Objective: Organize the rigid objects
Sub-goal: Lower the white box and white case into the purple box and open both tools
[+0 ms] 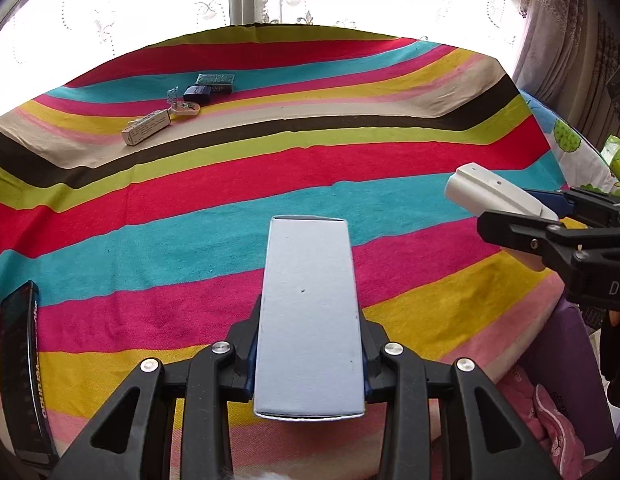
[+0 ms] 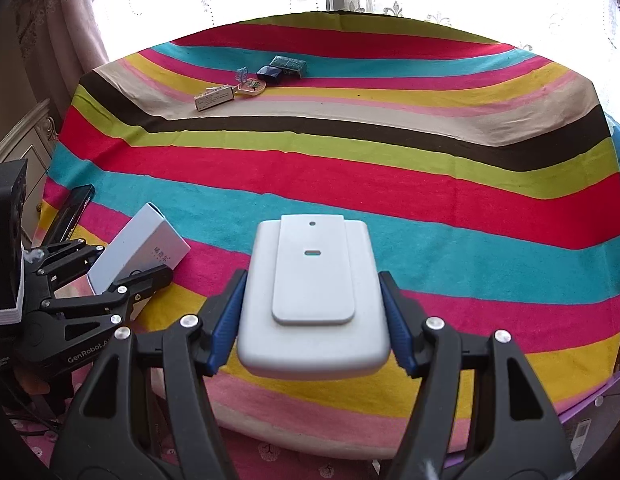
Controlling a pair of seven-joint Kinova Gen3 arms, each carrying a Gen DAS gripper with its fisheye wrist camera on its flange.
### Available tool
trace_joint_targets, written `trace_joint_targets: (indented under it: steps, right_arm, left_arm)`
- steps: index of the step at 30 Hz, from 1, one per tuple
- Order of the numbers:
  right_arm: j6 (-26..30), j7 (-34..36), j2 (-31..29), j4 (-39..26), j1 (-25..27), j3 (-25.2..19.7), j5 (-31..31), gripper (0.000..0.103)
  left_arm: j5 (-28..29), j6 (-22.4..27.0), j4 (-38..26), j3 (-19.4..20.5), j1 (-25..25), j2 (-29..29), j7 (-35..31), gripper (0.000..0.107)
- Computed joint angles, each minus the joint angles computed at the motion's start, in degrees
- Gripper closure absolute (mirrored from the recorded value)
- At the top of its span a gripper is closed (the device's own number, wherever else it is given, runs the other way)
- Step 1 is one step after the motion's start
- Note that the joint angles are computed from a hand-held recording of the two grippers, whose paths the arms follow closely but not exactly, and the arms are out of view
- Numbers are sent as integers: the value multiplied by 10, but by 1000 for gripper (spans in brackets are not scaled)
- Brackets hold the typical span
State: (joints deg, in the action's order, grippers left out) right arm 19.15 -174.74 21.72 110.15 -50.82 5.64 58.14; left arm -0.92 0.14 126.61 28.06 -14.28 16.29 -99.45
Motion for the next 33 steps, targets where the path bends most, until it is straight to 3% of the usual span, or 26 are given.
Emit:
trace_joint_targets:
  steps: [8, 15, 19, 30, 33]
  right_arm:
    - [27, -75, -47, 56, -3, -12, 53, 36]
    - [74, -128, -96, 113, 22, -51, 79, 36]
    - [94, -160, -123, 143, 42, -75, 85, 36]
    - [207, -165, -211, 214, 101, -162, 5, 36]
    - [242, -162, -240, 231, 118, -188, -24, 36]
  left_arm:
    - [-6, 9, -1, 3, 44, -16, -25, 71]
    - [18, 41, -22, 80, 28, -18, -74, 71]
    - [29, 59, -37, 56, 89, -15, -102, 71]
    - [101, 157, -102, 91, 157, 7, -203, 71]
    - [144, 196, -123, 118, 145, 22, -244, 71]
